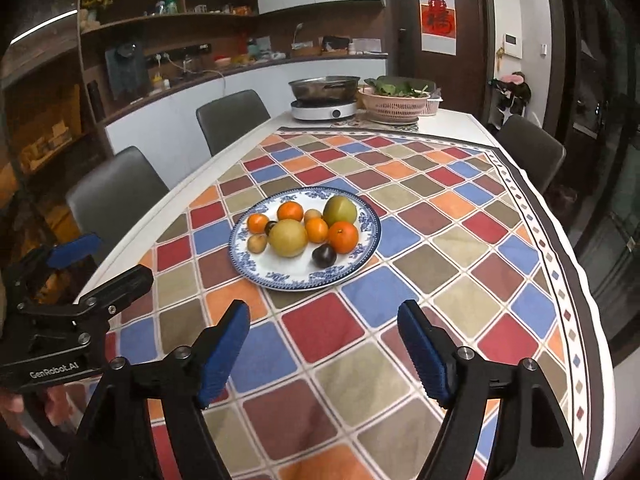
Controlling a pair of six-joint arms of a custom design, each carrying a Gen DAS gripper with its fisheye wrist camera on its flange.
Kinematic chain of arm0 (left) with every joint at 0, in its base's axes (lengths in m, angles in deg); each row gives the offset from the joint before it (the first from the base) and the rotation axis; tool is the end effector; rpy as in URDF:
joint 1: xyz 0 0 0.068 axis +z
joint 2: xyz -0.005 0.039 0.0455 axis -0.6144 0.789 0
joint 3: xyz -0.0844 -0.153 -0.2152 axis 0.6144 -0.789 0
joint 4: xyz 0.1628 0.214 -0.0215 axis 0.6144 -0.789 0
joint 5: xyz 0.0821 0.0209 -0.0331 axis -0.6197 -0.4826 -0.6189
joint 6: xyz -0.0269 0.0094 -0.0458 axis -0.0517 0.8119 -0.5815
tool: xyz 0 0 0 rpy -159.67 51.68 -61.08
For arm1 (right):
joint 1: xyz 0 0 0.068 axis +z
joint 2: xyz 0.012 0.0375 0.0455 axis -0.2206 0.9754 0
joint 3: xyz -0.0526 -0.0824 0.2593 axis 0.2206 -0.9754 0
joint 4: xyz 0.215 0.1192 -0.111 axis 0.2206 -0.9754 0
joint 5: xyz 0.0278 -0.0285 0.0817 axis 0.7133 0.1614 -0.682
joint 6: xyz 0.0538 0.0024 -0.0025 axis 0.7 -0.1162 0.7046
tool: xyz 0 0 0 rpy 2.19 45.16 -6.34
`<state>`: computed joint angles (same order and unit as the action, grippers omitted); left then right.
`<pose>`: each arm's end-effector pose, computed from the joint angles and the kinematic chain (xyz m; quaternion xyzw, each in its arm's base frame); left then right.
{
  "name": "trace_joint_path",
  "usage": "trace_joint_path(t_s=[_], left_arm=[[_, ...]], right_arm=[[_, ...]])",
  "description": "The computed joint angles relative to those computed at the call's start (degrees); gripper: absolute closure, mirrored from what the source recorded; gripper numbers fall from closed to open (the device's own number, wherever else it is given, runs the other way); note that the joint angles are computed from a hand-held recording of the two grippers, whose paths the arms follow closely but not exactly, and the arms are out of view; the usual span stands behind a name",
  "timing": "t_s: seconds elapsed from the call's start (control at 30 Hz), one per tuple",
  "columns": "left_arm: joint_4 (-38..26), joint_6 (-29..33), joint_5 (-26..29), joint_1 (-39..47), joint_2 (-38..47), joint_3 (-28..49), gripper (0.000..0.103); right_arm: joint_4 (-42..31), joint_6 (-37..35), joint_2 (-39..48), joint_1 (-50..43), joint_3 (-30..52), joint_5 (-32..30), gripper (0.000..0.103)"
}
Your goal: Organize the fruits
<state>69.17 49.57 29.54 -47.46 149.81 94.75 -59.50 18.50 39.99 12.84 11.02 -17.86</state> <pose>0.2656 -0.0369 0.0884 -0.0232 0.8930 0.0381 0.4479 0.3314 0.1604 0.0729 -0.1738 0.8948 0.1250 0.3918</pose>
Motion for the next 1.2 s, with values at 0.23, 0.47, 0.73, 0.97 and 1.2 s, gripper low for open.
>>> trace_joint_path(t_s=[0.23, 0.47, 0.73, 0.97, 1.2], left_arm=[[-1.66, -1.29, -2.86, -2.98, -7.27, -5.01, 0.001], [-3.85, -2.55, -5.7, -6.21, -14.0, -8.81, 0.0], [-6.5, -3.4, -8.78, -9.34, -19.36, -10.97, 0.0], [-8.27, -4.01, -9.5, -10.68, -22.4, -12.03, 0.0], [-10.13, -4.67, -10.5, -11.63, -24.5, -12.34, 0.0]], right_arm=[[3.12, 0.39, -5.98, 0.96, -7.08, 1.22, 0.026], [6.02, 0.56, -11.07, 1.92, -13.16, 2.59, 0.026], [7.47, 0.64, -14.43, 2.2, -17.21, 3.01, 0.026], [8.3, 0.74, -16.86, 2.57, -19.68, 3.77, 0.026], [8.27, 0.6, -17.89, 2.61, -20.41, 3.74, 0.026]])
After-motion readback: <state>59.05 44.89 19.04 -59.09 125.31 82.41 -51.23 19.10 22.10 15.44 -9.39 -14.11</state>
